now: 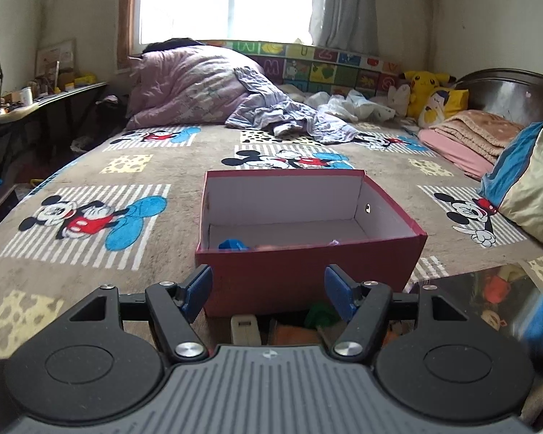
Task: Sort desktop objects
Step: 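Withdraw the left gripper from the box while the right gripper carries its blue packet toward it, then lower the blue packet into the red box and open the right gripper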
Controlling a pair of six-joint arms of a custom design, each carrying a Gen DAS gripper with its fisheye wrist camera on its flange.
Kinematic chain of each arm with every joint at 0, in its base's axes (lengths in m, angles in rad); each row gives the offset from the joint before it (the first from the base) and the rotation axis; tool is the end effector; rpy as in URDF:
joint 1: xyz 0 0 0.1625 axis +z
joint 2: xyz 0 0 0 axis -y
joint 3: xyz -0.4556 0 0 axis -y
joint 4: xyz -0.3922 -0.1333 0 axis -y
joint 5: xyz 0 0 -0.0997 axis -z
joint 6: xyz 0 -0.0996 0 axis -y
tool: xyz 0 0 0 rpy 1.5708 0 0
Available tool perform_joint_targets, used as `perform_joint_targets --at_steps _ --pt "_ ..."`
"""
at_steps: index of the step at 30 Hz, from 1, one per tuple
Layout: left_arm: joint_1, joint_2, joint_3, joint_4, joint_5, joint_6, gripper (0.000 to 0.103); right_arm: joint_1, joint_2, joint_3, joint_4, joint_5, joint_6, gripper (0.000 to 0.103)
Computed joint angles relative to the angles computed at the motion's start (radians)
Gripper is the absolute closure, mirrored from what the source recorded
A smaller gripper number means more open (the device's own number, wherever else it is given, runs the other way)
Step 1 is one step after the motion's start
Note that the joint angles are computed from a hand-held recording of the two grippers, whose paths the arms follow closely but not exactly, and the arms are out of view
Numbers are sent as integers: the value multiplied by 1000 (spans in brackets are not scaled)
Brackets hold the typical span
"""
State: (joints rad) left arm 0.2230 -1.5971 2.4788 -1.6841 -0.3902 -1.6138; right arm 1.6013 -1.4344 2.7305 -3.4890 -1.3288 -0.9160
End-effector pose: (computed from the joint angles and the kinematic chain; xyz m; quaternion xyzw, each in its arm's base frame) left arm -0.2259 -0.2824 0.2187 0.1046 0.7911 -0.4860 0.3565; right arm 0.1664 -0.3008 0.2159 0.4636 -0.8243 0.3238 0.0263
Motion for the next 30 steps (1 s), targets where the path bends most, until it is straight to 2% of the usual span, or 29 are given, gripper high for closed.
perform_joint_targets --at_steps 6,10,17,22,27,30 --pt "-112 20 53 102 -64 -165 35 41 15 -61 26 -17 4 68" --pt "-180 65 87 124 -110 -264 35 74 41 -110 36 -31 15 68" --pt "-269 138 145 71 -182 -366 35 135 102 -199 48 -58 41 68" --pt "-328 174 180 12 -224 -388 35 172 158 -267 63 -87 59 68" --pt "-371 201 224 -96 -261 -339 35 194 222 -350 110 -118 89 68" --pt "-379 202 245 -148 -255 -324 35 198 261 -396 131 -139 123 68"
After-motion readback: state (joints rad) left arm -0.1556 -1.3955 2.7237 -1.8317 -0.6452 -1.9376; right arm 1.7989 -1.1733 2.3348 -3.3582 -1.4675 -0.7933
